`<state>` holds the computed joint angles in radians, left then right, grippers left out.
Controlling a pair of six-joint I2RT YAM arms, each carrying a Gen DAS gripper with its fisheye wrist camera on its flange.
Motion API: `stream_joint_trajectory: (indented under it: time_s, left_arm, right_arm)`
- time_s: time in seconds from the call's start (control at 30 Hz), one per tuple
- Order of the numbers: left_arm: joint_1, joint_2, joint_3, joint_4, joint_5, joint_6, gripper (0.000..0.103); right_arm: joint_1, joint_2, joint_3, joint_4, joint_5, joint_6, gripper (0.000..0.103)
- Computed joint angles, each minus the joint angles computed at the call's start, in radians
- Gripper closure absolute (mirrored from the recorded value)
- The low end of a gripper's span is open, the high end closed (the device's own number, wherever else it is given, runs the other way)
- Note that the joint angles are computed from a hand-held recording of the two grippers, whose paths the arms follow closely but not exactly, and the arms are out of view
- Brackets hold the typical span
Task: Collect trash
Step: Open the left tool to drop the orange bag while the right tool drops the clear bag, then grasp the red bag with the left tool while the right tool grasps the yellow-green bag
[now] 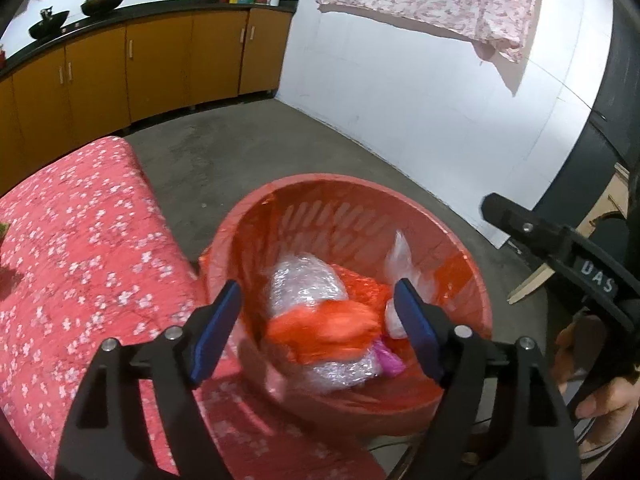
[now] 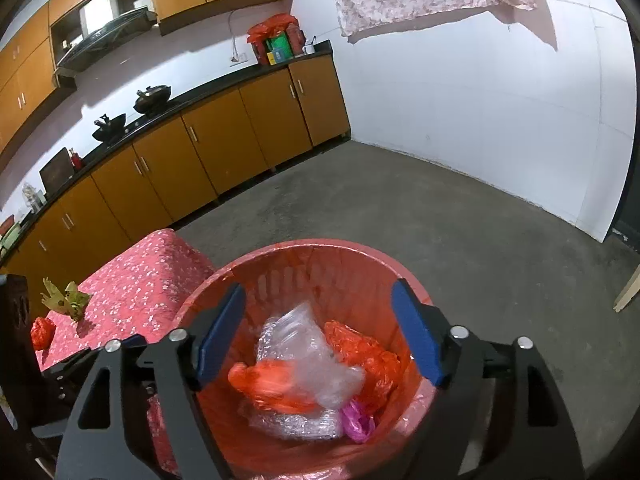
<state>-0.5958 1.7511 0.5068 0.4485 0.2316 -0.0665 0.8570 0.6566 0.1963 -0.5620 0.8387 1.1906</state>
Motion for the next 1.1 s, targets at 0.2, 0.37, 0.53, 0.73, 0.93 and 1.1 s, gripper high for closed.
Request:
stream_joint_trajectory:
  time_s: [0.2,0.37,0.53,0.73,0.93,1.1]
  left_arm:
    - [0.095,-0.075,-0.071,0.023,-0.036,0.043,0.016]
    - [0.221,-0.165,-0.130,0.014,-0.031,0.106,0.014]
    - [0.402,-0.247,-0.172,-0.013,0.012,0.202,0.012]
    - [0.631,-0.265,-0.163,-0.052,0.085,0.292,0.012]
    - [0.795,-0.228,-0.139,-0.057,0.135,0.349,0.011]
    - [0.899,-0.191,-0.124,-0.033,0.152,0.386,0.008]
  right_arm:
    - [0.066,0.140,0.052,0.031,0.071,0.057,0.008]
    - [0.084,0.288,0.113,0.145,0.064,-0.025,0.006]
    - [0.118,0.467,0.198,0.294,0.041,-0.128,0.006]
    - [0.149,0.626,0.297,0.379,0.020,-0.189,0.006]
    - [0.170,0.728,0.373,0.399,-0.007,-0.217,0.006]
    - [0.180,0.801,0.435,0.419,-0.037,-0.258,0.006]
